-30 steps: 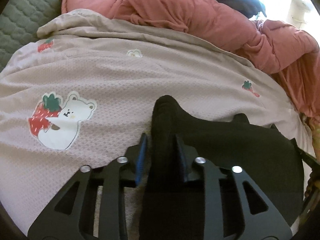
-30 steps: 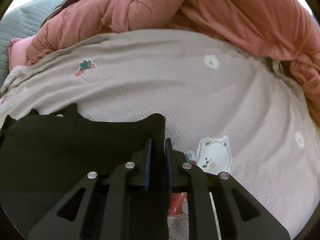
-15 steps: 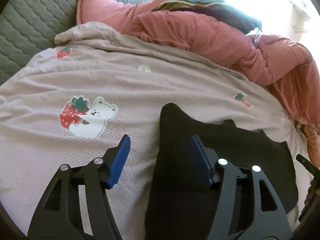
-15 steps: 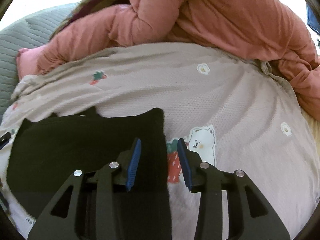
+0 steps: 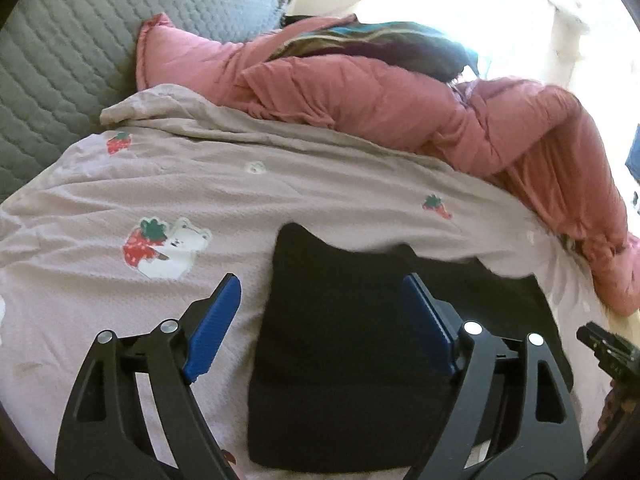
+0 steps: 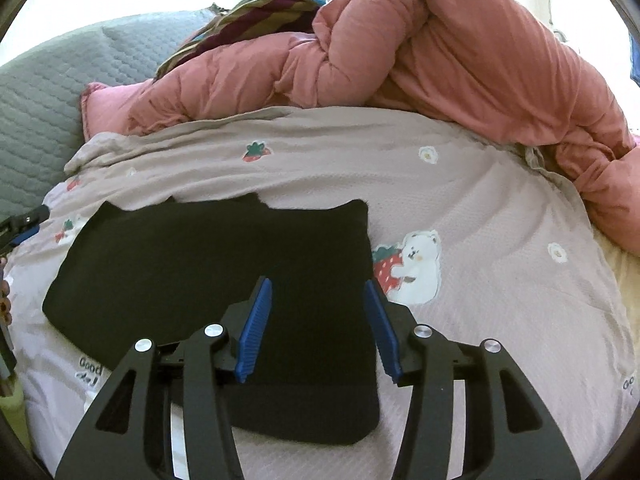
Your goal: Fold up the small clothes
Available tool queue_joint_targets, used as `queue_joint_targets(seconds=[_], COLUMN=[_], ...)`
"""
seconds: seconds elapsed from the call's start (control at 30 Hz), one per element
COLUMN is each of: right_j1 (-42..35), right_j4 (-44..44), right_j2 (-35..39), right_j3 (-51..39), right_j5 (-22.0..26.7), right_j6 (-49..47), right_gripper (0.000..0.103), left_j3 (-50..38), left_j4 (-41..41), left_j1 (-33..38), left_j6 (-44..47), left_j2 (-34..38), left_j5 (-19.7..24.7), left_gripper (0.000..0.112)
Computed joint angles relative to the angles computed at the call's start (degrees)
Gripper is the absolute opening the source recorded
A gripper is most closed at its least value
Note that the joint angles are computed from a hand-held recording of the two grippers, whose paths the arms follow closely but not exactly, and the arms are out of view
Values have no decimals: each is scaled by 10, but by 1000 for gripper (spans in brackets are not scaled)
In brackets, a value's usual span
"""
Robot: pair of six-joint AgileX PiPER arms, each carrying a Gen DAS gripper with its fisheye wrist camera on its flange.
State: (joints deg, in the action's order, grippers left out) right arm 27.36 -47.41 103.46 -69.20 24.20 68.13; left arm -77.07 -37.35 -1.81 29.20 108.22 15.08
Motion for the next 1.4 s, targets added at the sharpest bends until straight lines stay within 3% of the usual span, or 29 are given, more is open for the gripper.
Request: queue_joint_targets(seconds=[0.23, 0.67, 1.07, 1.1, 1.23, 1.4], right_j1=[22, 37, 29, 26, 29, 30], right_j4=[24, 84, 143, 148, 147, 148], right_j2=[8, 29, 51, 52, 54, 49], right_j3=[0, -6, -8, -5, -7, -4], right_j5=[-8, -15, -2, -6, 1, 3], right_j6=[-16, -79, -125, -126, -121, -118], right_gripper=[47, 47, 48, 53, 54, 61], left_j3=[39, 58, 67, 68, 68, 75], left_j4=[67, 244, 242, 244, 197, 194], left_j1=[-33, -71, -72, -73, -65, -65], left_j6=[-20, -149, -144, -145, -103, -100], left_j2=[-18, 8, 20, 21, 21, 11], left_j5=[-6, 12, 17, 17, 20, 19], left_gripper=[77, 78, 78, 78, 78, 78])
